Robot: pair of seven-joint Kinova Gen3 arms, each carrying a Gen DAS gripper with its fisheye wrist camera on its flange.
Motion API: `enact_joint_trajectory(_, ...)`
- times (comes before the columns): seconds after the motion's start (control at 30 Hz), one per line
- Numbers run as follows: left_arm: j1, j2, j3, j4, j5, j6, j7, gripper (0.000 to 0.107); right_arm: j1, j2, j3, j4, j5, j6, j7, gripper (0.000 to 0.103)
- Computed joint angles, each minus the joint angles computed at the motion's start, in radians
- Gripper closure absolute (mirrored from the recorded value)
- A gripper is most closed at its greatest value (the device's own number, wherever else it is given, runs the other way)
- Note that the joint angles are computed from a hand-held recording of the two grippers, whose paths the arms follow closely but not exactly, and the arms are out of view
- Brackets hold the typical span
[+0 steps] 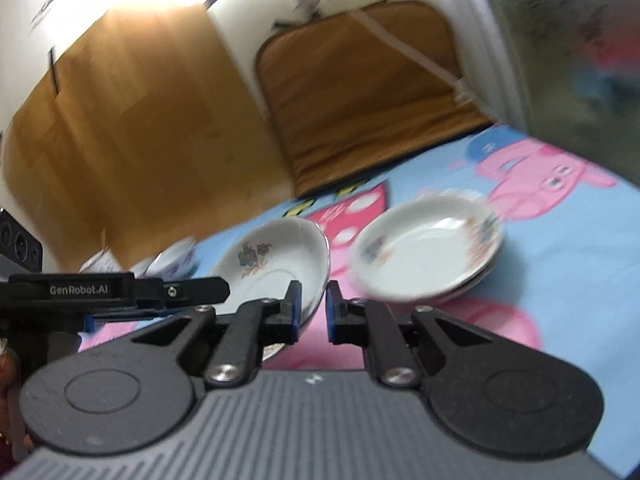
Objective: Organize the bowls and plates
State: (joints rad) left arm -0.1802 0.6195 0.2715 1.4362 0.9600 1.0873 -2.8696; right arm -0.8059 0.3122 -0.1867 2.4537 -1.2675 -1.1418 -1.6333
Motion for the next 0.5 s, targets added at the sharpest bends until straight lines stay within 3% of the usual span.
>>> enact_joint_trajectory(0.17,0.098,0.006,0.015,-0.037,-0.033,-0.049,0.053,0.074,-0.004,0.001,0.01,0.037,-0.072,-0.067,-0.02,0.088)
enact_joint_trajectory(0.37,0.189,0.035,0.022,-0.083,-0.103,-0.123,0.144,0.072,0.033,0.024,0.032,0.029,-0.097,-0.048,0.012,0.085)
enact_joint_trajectory(0.5,0.191,0.035,0.043,-0.069,-0.118,-0.176,0.156,0.067,0.053,0.051,0.044,0.006,-0.081,-0.031,0.064,0.066)
